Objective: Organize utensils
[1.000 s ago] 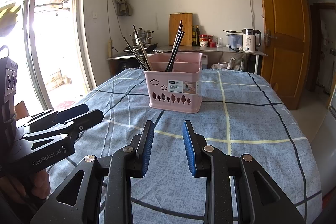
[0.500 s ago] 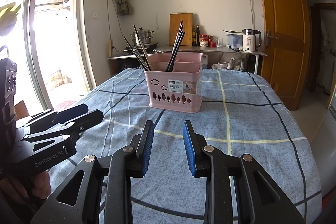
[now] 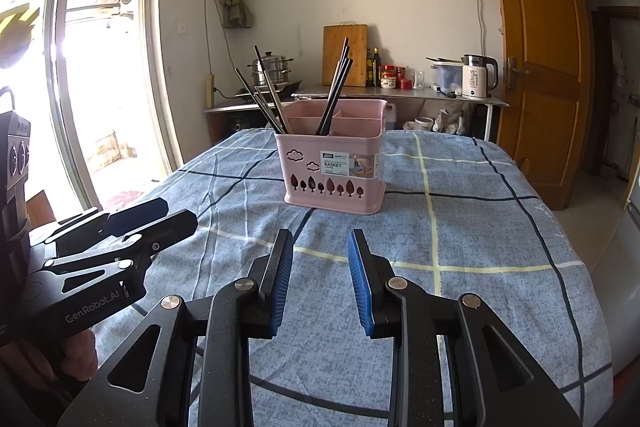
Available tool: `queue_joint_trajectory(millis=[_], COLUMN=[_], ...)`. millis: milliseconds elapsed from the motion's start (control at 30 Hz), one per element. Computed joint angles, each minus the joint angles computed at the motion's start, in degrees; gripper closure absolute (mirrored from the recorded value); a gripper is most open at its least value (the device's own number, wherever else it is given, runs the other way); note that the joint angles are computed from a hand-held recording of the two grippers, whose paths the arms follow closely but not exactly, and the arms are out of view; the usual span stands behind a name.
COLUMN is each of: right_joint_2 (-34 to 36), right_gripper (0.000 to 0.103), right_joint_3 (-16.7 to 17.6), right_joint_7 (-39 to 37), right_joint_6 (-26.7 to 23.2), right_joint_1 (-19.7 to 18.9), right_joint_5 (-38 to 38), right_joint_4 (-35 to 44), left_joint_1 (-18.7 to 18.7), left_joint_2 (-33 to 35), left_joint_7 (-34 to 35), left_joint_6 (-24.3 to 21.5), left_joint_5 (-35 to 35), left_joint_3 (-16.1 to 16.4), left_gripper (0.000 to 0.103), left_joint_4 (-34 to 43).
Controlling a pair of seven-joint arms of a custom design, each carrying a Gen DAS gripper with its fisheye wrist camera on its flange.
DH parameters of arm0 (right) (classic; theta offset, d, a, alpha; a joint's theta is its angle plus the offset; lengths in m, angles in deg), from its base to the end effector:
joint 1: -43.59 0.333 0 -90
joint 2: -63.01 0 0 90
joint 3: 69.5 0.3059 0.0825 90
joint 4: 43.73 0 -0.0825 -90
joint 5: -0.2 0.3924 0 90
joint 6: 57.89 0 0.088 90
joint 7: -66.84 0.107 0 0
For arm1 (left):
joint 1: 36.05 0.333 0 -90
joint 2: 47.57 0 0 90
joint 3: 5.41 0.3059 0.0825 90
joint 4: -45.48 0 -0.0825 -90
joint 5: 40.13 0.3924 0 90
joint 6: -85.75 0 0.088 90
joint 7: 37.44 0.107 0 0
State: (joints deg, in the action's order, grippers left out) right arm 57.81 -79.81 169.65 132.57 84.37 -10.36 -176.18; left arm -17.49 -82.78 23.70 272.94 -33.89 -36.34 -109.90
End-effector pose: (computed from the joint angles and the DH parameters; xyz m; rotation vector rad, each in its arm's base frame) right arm 0.4663 0.2942 0.5017 -1.7983 1.0659 -0.5660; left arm 0.4060 -0.1184 0.5031 -1.5976 1.4877 -0.9942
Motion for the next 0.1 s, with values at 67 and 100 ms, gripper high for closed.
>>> queue_joint_trajectory(millis=[67,100], right_joint_2=[0.0,0.0], right_gripper=[0.074,0.074], right_joint_3=[1.2,1.2], right_joint_7=[-0.2,-0.1], right_joint_6=[0.1,0.1], right_joint_1=[-1.2,-1.2], right_joint_5=[0.3,0.2], right_joint_4=[0.0,0.0], left_joint_1=[-0.2,-0.3], left_joint_2=[0.2,0.3], left_joint_7=[0.0,0.0], left_joint_6=[0.0,-0.2], left_joint_5=[0.0,0.0], left_joint_3=[0.2,0.3], left_gripper=[0.06,0.06], left_joint_4=[0.0,0.1])
